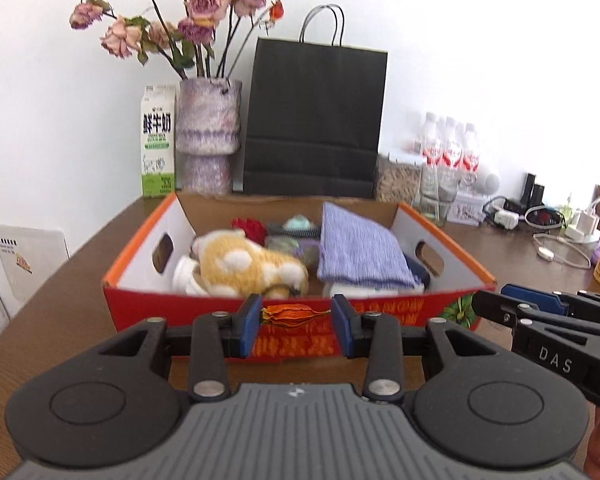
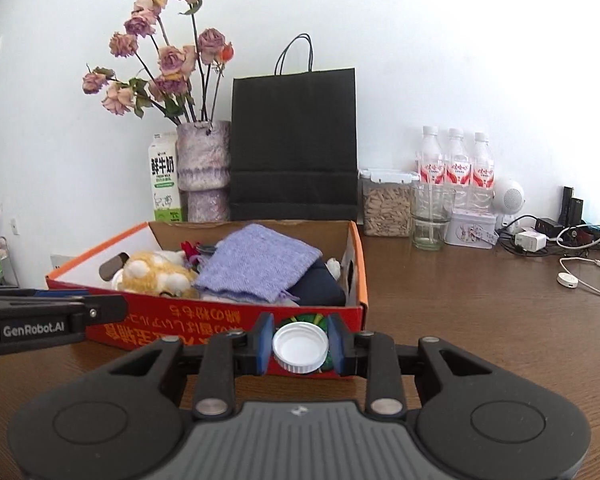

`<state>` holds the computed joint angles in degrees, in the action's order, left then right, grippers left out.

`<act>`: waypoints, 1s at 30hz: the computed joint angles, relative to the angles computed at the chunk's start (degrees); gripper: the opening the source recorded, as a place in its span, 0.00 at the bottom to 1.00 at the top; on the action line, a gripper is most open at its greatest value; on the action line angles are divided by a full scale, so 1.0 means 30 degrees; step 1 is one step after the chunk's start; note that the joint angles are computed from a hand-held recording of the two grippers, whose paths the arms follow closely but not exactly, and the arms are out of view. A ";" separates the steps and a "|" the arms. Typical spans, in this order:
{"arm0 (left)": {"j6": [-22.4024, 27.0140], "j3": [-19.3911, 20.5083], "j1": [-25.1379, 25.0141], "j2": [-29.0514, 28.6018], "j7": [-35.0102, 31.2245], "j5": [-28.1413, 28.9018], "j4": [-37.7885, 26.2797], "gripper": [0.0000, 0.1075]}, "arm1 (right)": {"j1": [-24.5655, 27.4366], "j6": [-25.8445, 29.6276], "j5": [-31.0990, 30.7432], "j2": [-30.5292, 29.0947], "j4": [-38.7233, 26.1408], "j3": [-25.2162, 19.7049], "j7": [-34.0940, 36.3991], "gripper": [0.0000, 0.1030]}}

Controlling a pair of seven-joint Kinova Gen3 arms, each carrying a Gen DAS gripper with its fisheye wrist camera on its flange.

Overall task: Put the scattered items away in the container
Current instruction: 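Carry the white cap and orange clip over the box with both tools, then open both tools to release the cap and orange clip into the box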

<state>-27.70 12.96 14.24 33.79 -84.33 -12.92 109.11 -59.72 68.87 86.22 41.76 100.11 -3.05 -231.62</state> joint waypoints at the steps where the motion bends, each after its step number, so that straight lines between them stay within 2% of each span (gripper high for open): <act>1: -0.0092 0.0025 -0.0084 -0.0052 0.0053 -0.0020 -0.0111 0.36 | -0.0006 0.0052 0.0118 -0.0030 -0.0169 0.0066 0.0233 0.27; 10: -0.0198 -0.0505 0.0183 0.0127 -0.0171 0.0559 -0.1972 0.36 | 0.0472 0.0170 0.0847 -0.0159 -0.2071 0.0721 0.2969 0.27; 15: -0.0438 -0.0989 0.0531 0.0926 -0.0615 0.1212 -0.3231 0.36 | 0.1165 -0.0560 0.1387 0.0116 -0.3300 0.1225 0.3883 0.27; 18: -0.0758 -0.1138 0.0576 0.1658 -0.0759 0.1465 -0.3739 0.36 | 0.1363 -0.0949 0.1942 0.0347 -0.3204 0.1479 0.2588 0.27; 23: 0.1137 -0.1027 0.0585 0.2468 -0.1009 0.1332 -0.5047 0.36 | 0.2067 -0.2089 0.2041 0.0592 -0.3060 0.1235 0.2456 0.27; 30: 0.0753 -0.1765 0.1329 0.2542 -0.1924 0.2533 -0.4853 0.36 | 0.2057 -0.2441 0.1832 0.0758 -0.3096 0.1394 0.2492 0.27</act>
